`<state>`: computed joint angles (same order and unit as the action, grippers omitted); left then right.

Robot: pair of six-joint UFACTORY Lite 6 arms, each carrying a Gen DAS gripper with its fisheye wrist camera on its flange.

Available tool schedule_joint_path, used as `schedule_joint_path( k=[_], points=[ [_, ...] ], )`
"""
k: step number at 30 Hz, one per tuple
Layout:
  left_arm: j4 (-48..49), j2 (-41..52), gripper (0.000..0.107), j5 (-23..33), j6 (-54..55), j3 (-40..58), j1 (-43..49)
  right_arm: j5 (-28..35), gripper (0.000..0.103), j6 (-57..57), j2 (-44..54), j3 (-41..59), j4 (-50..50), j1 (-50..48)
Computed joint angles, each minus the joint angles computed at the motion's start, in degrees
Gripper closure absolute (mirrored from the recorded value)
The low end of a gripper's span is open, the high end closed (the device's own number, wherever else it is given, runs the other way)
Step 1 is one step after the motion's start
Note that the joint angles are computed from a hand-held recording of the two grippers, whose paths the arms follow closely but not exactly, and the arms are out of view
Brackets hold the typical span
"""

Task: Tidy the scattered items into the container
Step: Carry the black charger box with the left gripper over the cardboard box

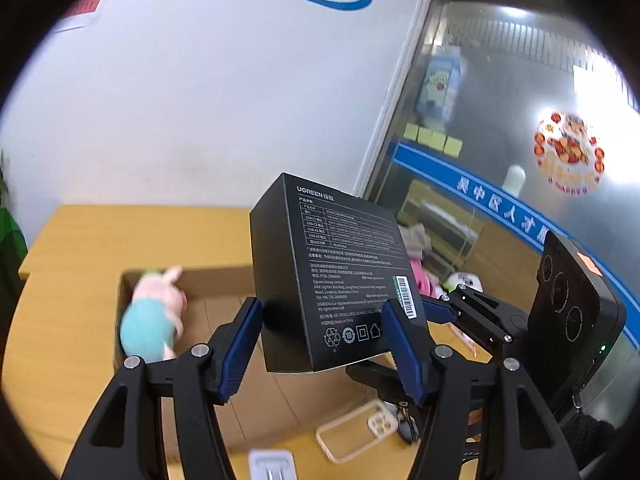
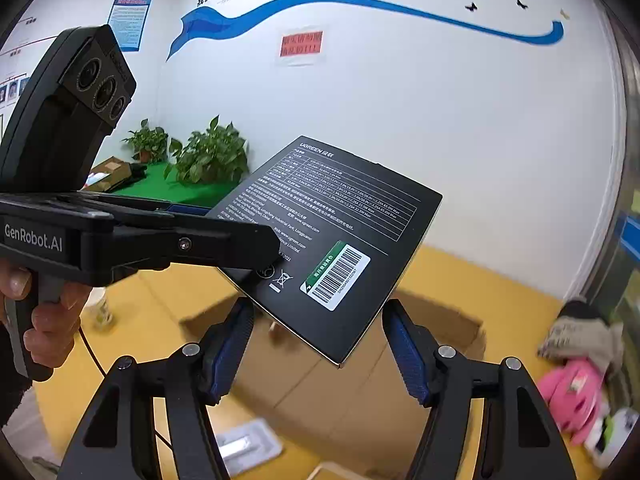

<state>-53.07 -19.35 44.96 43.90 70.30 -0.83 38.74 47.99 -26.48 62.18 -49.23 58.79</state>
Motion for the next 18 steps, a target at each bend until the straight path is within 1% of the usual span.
schedule_joint_path(
  k=[4,7,10,14,18],
  points=[
    [0.8,11.1,0.046,2.8,-1.6,14.5,1.3,-4.4,0.031,-13.5,8.5,11.8,10.0,-8.8],
    [1.9,20.0,0.046,5.2,-3.6,25.6,2.1,-4.6,0.031,-21.5,16.2,21.7,16.6,-13.0],
    [4.7,27.5,0.046,5.6,-6.9,35.0,1.3,-4.5,0.031,-29.2,22.7,29.9,23.8,-17.2],
    [9.0,35.4,0.046,5.1,-10.9,44.2,-0.2,-4.7,0.032,-39.7,30.7,38.6,33.3,-22.7],
    [9.6,43.2,0.046,5.9,-11.7,50.6,0.1,-4.8,0.032,-47.3,38.2,45.0,41.8,-27.1]
  ],
)
